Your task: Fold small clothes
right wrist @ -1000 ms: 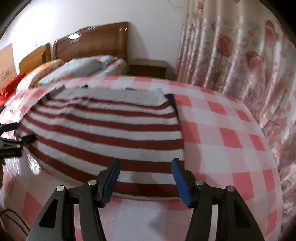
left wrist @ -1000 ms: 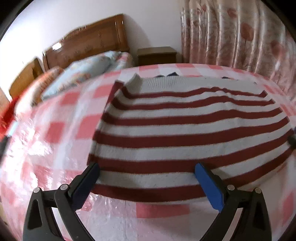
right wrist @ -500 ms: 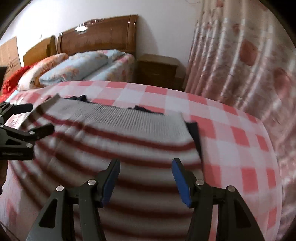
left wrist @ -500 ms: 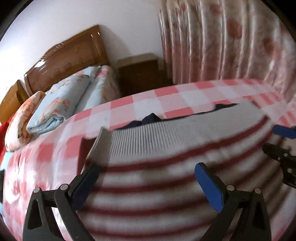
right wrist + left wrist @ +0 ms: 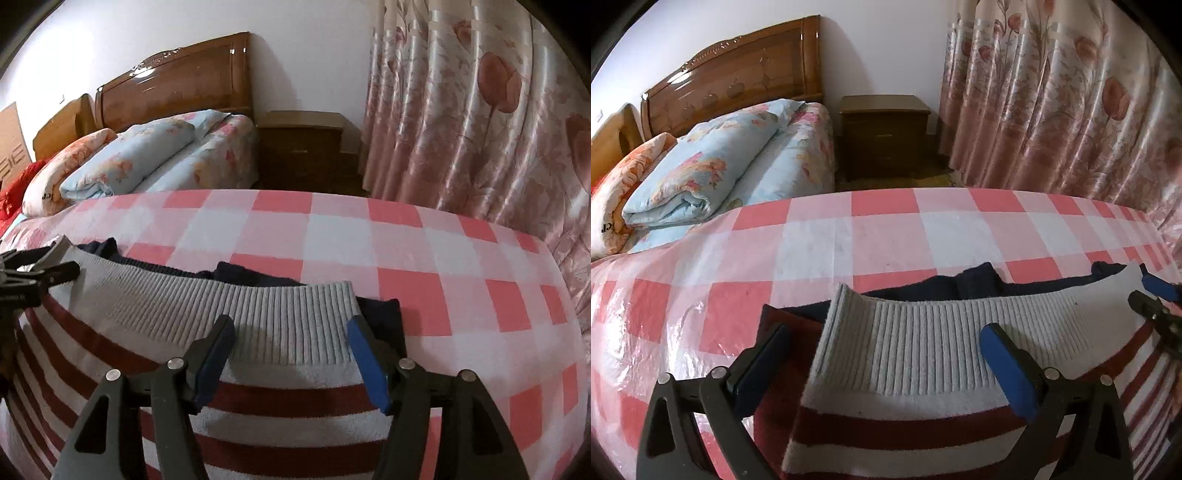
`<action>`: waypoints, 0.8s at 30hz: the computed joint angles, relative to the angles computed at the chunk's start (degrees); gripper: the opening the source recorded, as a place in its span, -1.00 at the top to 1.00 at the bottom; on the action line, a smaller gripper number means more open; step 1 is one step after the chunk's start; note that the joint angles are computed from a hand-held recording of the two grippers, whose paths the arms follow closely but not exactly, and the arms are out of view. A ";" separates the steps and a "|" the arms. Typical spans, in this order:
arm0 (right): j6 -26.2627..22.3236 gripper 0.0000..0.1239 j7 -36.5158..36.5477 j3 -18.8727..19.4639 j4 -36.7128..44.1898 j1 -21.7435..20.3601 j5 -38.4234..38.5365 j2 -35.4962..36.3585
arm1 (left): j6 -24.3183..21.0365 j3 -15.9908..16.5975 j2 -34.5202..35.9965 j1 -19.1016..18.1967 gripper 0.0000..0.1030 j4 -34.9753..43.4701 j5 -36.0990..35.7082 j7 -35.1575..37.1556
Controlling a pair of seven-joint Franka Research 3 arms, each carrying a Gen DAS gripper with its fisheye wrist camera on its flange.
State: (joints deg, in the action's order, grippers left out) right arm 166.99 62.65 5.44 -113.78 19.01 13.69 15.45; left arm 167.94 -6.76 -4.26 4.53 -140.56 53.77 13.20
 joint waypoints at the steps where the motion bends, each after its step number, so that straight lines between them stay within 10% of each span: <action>1: -0.80 -0.03 3.15 -2.10 0.34 1.85 -1.99 -0.07 | -4.79 -1.35 -0.97 -0.04 -1.00 0.67 3.77 -4.97; 3: -0.65 -0.02 12.72 -5.93 -0.27 5.47 -9.40 -1.13 | -9.51 -4.38 -3.71 0.90 -1.00 0.66 11.17 -14.20; 6: 1.64 -0.04 4.91 0.21 -1.56 2.25 -4.78 -2.32 | -0.89 -3.02 -5.01 -0.46 -1.00 1.52 18.72 -22.71; 12: 4.81 -0.11 10.21 -6.66 -2.06 10.49 -22.56 0.29 | -4.11 -2.16 5.23 -5.94 -1.00 8.30 -3.01 2.08; 20: -2.75 -0.29 2.12 -0.99 -0.24 -1.41 -5.42 -1.10 | -2.48 1.89 -2.10 -3.14 -1.00 -1.65 -3.88 -0.12; 24: -1.47 -0.24 4.92 -1.12 -3.54 -1.08 -3.54 -4.39 | -4.22 -2.50 -6.83 -0.57 -1.00 -3.56 5.14 -13.05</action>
